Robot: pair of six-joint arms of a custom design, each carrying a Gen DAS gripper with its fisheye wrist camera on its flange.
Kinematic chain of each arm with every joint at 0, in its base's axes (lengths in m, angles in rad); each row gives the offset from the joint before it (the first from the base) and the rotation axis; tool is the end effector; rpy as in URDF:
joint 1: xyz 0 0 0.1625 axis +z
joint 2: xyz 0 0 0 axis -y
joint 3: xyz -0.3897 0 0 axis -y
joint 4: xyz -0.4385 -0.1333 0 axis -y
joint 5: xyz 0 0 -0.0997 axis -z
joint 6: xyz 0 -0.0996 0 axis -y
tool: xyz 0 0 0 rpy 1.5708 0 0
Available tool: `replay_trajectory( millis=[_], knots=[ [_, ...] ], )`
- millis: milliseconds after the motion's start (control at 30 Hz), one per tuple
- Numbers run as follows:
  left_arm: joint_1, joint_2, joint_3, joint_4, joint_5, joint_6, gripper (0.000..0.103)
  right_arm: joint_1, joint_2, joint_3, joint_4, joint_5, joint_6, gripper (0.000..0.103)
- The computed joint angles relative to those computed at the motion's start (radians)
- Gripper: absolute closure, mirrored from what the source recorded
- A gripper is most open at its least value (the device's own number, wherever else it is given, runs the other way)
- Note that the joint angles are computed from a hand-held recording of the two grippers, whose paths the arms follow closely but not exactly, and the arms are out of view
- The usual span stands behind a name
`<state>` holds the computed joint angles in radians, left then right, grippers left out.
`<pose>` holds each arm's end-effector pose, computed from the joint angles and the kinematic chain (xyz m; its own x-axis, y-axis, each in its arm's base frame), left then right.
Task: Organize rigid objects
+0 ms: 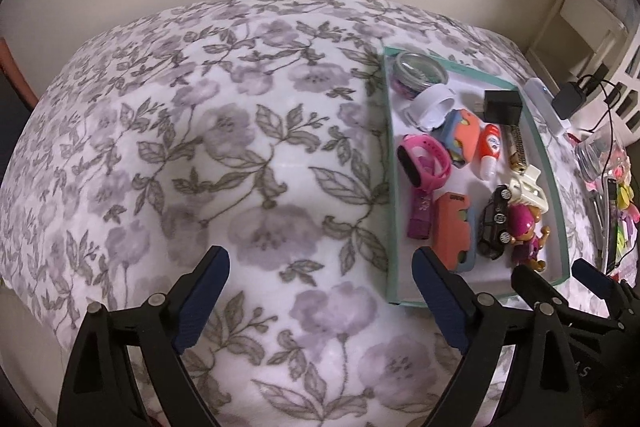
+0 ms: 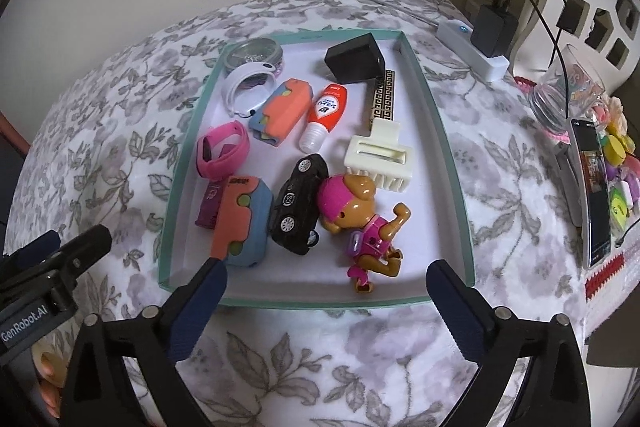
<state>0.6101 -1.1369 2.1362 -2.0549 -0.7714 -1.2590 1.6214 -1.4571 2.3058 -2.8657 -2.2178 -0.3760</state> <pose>-0.2544 -0.4276 0.0377 -0.7125 -0.2372 -0.6603 0.1142 0.8894 -0.4426 0.0963 -0.4540 0.1920 -0.7367 -0.1267 0.6643 -0.3399 0.9186 -0.2017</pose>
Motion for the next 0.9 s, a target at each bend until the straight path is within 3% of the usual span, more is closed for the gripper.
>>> replay_trajectory(
  millis=[233,600,900],
  knots=[
    [-0.01,-0.051,0.043,-0.014,-0.006,-0.014,0.004,0.01,-0.013,0.014,-0.025,0.023,-0.018,0.0],
    [-0.046,-0.117,0.098,-0.042,0.024,-0.047,0.004,0.026,-0.036,0.035,-0.063,0.037,-0.037,0.0],
    [-0.079,-0.122,0.086,0.048,0.071,-0.101,0.004,0.041,-0.045,0.047,-0.094,0.043,-0.052,0.0]
  ],
)
